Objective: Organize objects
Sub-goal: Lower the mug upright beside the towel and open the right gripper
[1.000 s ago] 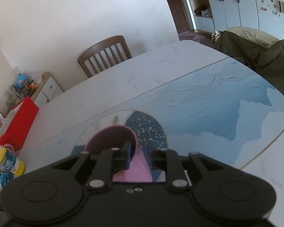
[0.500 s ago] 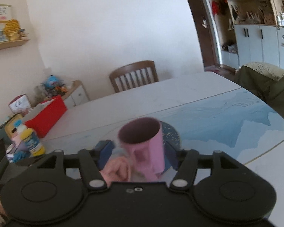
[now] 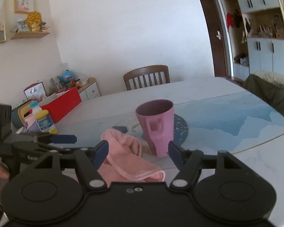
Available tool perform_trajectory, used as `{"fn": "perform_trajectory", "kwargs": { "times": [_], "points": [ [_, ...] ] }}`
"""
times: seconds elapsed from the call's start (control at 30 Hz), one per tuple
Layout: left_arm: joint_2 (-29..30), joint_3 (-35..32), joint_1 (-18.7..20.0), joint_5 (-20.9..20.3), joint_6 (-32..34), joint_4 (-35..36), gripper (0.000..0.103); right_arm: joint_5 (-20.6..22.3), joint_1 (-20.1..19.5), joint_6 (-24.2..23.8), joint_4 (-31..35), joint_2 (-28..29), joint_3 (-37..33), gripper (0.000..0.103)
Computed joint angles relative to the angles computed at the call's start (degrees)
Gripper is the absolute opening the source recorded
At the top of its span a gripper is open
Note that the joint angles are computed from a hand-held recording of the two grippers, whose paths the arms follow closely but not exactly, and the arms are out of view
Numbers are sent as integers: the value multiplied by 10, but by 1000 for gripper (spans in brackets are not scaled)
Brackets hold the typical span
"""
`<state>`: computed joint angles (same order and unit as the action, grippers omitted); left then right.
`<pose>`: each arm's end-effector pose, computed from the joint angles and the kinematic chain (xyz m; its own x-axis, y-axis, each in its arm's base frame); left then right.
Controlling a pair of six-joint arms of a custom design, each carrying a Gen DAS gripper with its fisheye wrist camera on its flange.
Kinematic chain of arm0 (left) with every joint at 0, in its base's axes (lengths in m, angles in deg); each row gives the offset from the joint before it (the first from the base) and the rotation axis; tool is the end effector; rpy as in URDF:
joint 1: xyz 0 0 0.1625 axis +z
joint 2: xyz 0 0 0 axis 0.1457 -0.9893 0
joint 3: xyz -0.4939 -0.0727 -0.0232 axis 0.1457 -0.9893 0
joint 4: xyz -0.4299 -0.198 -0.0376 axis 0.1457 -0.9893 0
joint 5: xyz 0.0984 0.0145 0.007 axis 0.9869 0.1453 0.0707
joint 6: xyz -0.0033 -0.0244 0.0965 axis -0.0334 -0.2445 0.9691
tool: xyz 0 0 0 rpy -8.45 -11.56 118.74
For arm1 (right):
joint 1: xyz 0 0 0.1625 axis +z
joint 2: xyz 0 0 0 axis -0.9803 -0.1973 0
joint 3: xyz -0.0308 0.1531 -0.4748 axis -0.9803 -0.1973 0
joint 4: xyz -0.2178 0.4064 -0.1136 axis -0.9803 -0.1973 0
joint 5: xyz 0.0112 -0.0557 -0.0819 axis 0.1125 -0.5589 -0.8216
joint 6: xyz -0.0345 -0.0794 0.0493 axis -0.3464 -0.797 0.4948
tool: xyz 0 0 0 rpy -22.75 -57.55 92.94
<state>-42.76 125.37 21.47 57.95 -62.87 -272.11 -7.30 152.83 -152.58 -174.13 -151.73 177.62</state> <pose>-0.3252 -0.4492 0.0075 -0.7675 -0.1787 -0.6157 0.4600 0.5154 -0.7230 0.0118 -0.5883 0.3150 -0.5829 -0.7775 0.2362 -0.7671 0.4306 -0.4756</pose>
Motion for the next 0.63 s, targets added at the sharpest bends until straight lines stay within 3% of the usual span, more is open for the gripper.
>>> {"fn": "perform_trajectory", "kwargs": {
  "times": [0.17, 0.33, 0.63],
  "points": [
    [-13, -1, -13, -1, -90, 90, 103, 14, -14, -19, 14, -13, 11, 70],
    [-24, -15, -28, 4, -198, 244, 103, 29, -28, -26, 37, -24, 15, 71],
    [-20, -29, -47, 6, -303, 361, 103, 54, -63, -31, 56, -44, 27, 71]
  ]
}}
